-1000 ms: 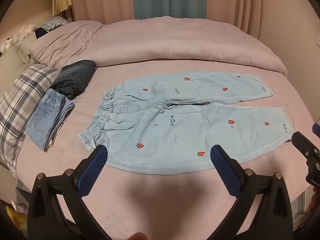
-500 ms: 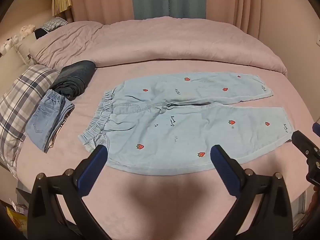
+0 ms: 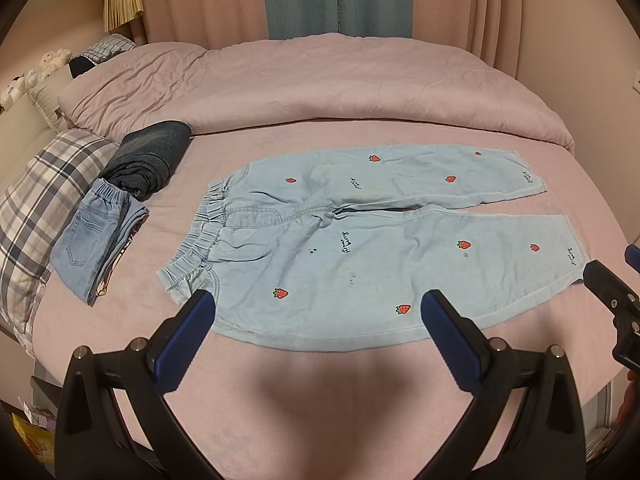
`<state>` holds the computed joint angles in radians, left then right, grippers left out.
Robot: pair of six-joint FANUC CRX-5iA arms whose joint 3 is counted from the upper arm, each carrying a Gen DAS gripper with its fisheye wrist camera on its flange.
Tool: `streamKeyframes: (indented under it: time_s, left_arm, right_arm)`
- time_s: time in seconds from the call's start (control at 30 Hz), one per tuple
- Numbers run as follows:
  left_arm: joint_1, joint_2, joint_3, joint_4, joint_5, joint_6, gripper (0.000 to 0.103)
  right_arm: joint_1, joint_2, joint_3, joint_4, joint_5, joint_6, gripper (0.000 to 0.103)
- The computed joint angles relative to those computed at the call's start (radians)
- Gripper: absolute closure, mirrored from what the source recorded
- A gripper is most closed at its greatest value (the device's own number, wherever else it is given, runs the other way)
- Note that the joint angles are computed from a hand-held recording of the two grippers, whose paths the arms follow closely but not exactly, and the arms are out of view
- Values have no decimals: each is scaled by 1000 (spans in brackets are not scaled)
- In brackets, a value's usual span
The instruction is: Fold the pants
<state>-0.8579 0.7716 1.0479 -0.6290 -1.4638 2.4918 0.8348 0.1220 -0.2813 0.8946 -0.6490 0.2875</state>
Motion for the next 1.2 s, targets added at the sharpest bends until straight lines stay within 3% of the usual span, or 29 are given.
streamKeyframes:
  time_s: [1.2]
  left_arm:
    - [2, 10, 9, 3, 11, -5, 0]
  right_arm:
    - [-3, 5, -5, 3, 0, -10, 0]
